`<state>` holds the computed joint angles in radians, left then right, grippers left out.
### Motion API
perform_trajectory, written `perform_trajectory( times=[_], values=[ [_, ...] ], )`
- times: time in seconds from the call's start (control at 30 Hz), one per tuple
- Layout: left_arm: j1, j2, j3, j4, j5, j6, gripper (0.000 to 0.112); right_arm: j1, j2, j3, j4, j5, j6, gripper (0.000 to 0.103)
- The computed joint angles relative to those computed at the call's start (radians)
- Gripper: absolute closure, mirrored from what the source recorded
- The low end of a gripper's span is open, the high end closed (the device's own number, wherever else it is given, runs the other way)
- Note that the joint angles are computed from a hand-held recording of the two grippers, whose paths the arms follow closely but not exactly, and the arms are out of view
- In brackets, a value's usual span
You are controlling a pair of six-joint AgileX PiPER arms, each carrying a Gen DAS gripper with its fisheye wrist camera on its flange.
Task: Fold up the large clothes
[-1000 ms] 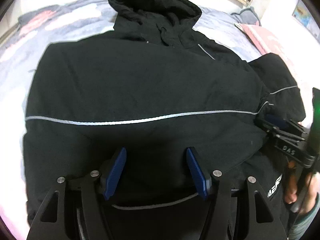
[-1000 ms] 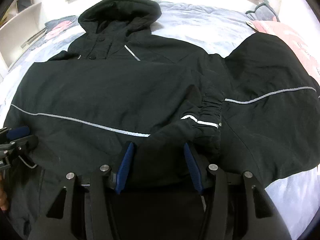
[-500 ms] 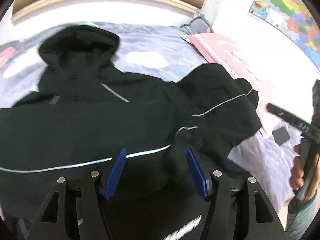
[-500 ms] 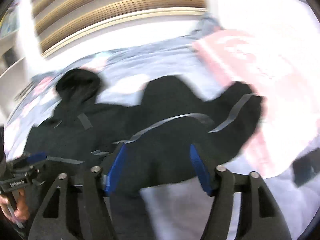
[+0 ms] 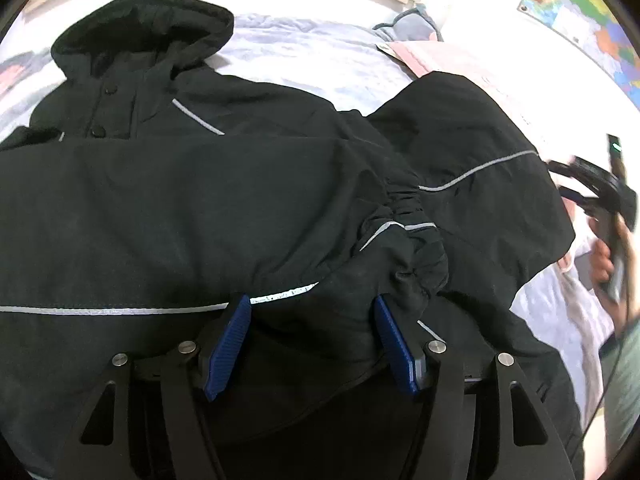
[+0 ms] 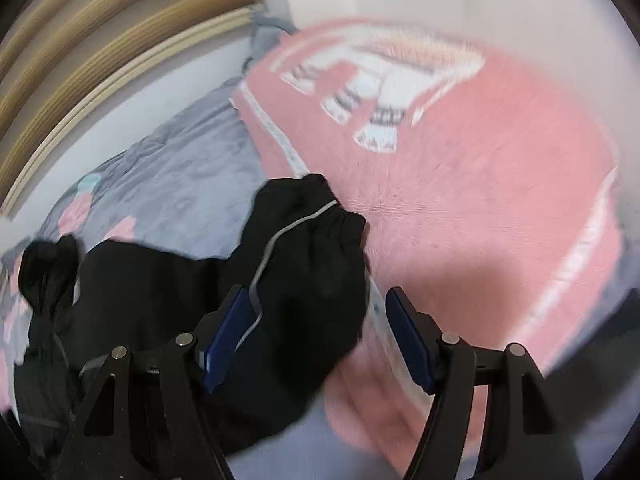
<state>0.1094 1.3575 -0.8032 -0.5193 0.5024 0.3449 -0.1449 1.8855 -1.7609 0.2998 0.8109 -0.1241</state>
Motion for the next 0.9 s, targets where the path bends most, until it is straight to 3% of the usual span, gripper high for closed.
perform_trajectory(
  times=[0.13, 0.17, 0.2, 0.27, 0.3, 0.4, 0.47, 0.53, 0.6, 0.7, 0.77, 0.8, 0.9],
  values=[
    [0.006, -0.008, 0.024, -0.026, -0.026, 0.044, 0.046, 0.026, 0.193, -0.213, -0.044, 0.054, 0.073, 0.026],
    [0.006, -0.005, 0.023, -0.024, -0.027, 0.043, 0.046, 0.038, 0.196, -0.218, -0.032, 0.036, 0.045, 0.032],
    [0.007, -0.003, 0.021, -0.022, -0.027, 0.043, 0.046, 0.038, 0.213, -0.250, 0.019, 0.051, -0.022, 0.064],
    [0.002, -0.008, 0.009, 0.011, -0.017, 0.011, 0.046, 0.040, 0.200, -0.256, 0.100, 0.104, -0.130, 0.078],
    [-0.003, -0.016, 0.001, 0.032, -0.010, -0.012, 0.046, 0.045, 0.169, -0.213, 0.108, 0.076, -0.158, 0.081],
    [-0.045, -0.090, -0.034, 0.076, 0.009, -0.040, 0.047, 0.020, 0.012, -0.060, 0.178, 0.009, -0.279, 0.086],
    [-0.115, -0.124, -0.089, 0.182, 0.021, -0.143, 0.047, -0.011, -0.061, -0.009, 0.202, -0.019, -0.322, 0.086],
    [-0.184, -0.110, -0.162, 0.260, 0.045, -0.228, 0.047, -0.054, -0.139, 0.023, 0.189, -0.050, -0.349, 0.086],
    [-0.221, -0.047, -0.232, 0.209, 0.070, -0.197, 0.047, -0.098, -0.167, 0.020, 0.205, -0.035, -0.367, 0.086],
    [-0.250, 0.098, -0.301, 0.203, 0.093, -0.239, 0.047, -0.138, -0.171, 0.013, 0.170, -0.018, -0.348, 0.086],
    [-0.251, 0.242, -0.363, 0.211, 0.169, -0.290, 0.047, -0.154, -0.136, 0.002, 0.155, 0.019, -0.321, 0.086],
    [-0.268, 0.281, -0.373, 0.252, 0.168, -0.317, 0.047, -0.166, -0.117, -0.004, 0.161, 0.035, -0.324, 0.086],
    [-0.308, 0.266, -0.393, 0.349, 0.187, -0.361, 0.047, -0.177, -0.047, -0.014, 0.168, 0.065, -0.311, 0.086]
  ],
)
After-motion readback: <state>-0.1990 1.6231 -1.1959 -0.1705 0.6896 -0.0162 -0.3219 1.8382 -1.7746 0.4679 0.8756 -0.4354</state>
